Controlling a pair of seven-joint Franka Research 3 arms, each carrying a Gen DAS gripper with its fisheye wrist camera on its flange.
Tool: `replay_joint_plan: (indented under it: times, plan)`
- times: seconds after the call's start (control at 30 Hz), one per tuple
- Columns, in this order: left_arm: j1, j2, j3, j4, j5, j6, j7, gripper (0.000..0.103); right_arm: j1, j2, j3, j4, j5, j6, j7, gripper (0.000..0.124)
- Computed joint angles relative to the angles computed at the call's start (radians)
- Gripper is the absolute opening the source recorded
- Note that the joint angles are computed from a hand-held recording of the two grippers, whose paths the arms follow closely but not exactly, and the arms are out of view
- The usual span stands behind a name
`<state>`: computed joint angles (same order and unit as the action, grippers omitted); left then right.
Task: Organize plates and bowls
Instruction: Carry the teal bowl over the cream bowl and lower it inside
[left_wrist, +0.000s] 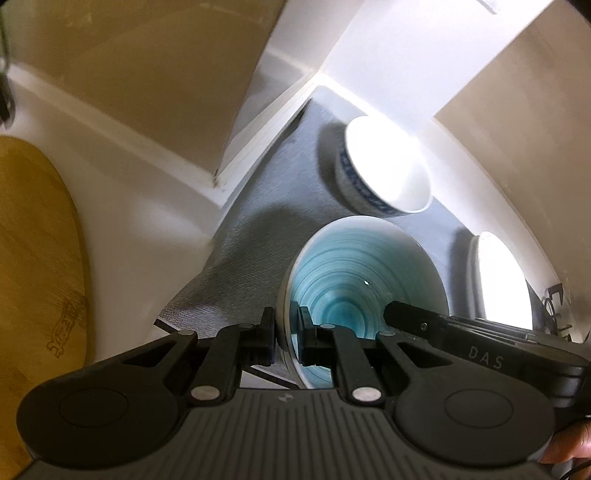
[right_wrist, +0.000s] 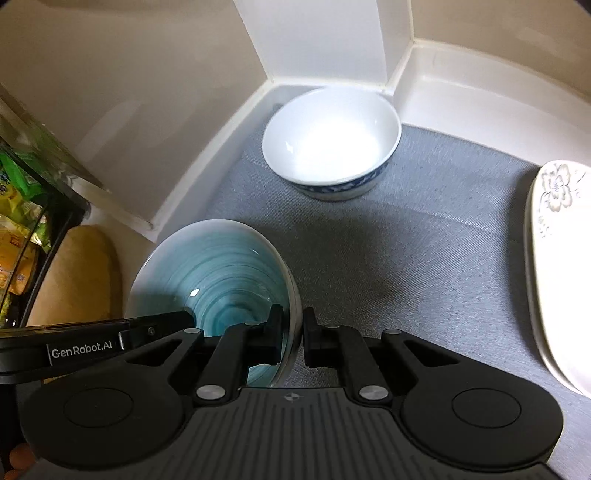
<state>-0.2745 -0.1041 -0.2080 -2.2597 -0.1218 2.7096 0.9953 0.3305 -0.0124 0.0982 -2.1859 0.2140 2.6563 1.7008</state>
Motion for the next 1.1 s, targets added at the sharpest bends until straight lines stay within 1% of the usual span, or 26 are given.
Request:
replay_joint_plan:
  times: [0.17, 0.4, 0.8, 1.1]
  plan:
    - [-0.013, -0.041, -0.002, -0.016, 0.004, 0.005, 0.01, 0.011, -0.004, -0.069, 0.003, -0.055, -0.014, 0.03, 0.013, 0.011]
    - [-0.052, -0.074, 0.0, -0.024, -0.021, 0.002, 0.05, 0.011, -0.028, -0.185, 0.015, -0.144, -0.039, 0.037, 0.065, 0.011]
    - [-0.12, -0.051, -0.027, 0.019, -0.054, -0.004, 0.14, 0.012, -0.106, -0.401, 0.049, -0.321, -0.106, 0.039, 0.195, 0.011]
    - [-0.145, -0.014, -0.047, 0.05, -0.082, -0.033, 0.206, 0.012, -0.142, -0.519, 0.058, -0.425, -0.103, 0.014, 0.253, 0.011]
